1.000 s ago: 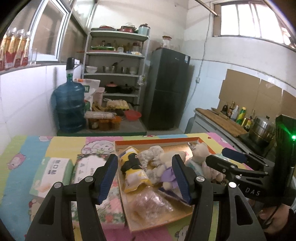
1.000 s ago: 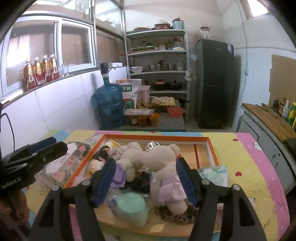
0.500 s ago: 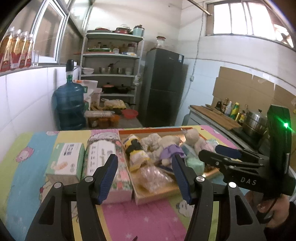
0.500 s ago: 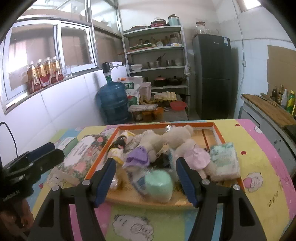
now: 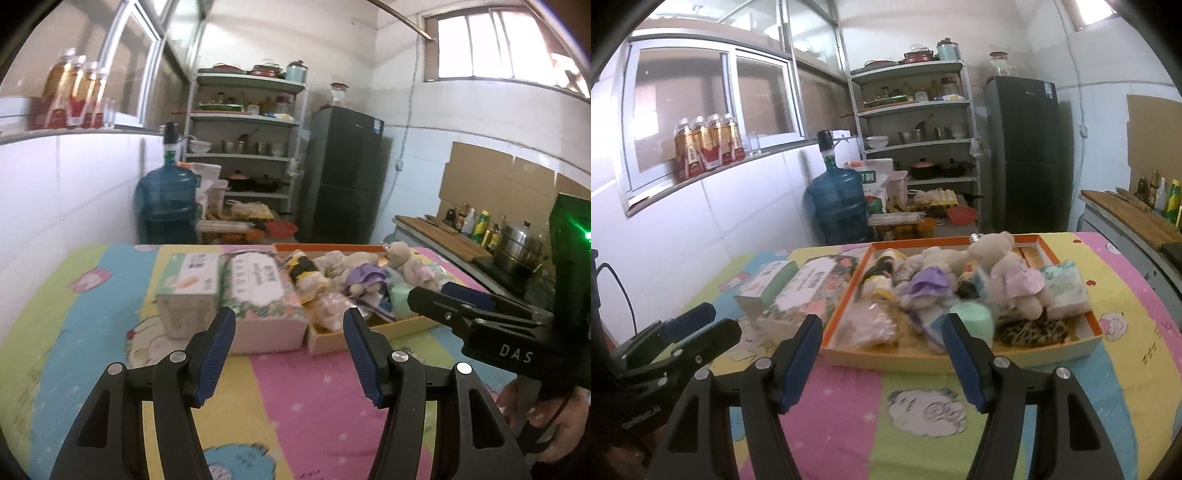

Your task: Organize soft objects

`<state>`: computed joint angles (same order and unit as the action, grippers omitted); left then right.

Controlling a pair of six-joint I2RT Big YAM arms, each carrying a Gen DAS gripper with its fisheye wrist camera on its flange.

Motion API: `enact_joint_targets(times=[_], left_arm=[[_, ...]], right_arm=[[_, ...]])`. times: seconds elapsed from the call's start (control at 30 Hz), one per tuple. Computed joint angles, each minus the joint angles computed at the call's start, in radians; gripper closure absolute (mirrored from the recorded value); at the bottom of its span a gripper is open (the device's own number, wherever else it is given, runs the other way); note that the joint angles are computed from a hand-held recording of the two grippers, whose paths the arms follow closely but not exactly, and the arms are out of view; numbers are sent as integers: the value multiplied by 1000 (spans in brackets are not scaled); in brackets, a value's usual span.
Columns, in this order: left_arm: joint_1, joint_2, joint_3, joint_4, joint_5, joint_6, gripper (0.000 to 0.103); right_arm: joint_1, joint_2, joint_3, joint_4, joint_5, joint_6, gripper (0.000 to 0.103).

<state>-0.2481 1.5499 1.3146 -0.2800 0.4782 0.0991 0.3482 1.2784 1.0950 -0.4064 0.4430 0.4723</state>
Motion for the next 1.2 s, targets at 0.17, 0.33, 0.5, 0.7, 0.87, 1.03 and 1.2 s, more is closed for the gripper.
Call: enact_joint_targets(times=[0.17, 0.33, 0.5, 0.7, 0.87, 1.03, 1.2], left_arm=[[31, -35, -53, 24, -24, -14, 40], [31, -74, -104, 53, -142, -5, 40], [31, -118, -162, 91, -190, 17, 41], [39, -142, -183, 83, -178, -8, 41], [44, -158, -196, 79, -212, -44, 41], [44, -166, -197, 67, -243, -67, 41], [46, -176, -200, 52, -259, -86, 41]], right_arm=[[52, 8, 0, 4, 44, 15, 36], [99, 8, -4, 29, 68, 27, 36], [179, 41, 29, -28, 265, 31, 36], [219, 54, 42, -68, 297, 69, 36], [230, 40, 25, -65, 292, 121, 36], [249, 43, 28, -72, 322, 142, 36], [264, 45, 31, -89, 350, 167, 36]])
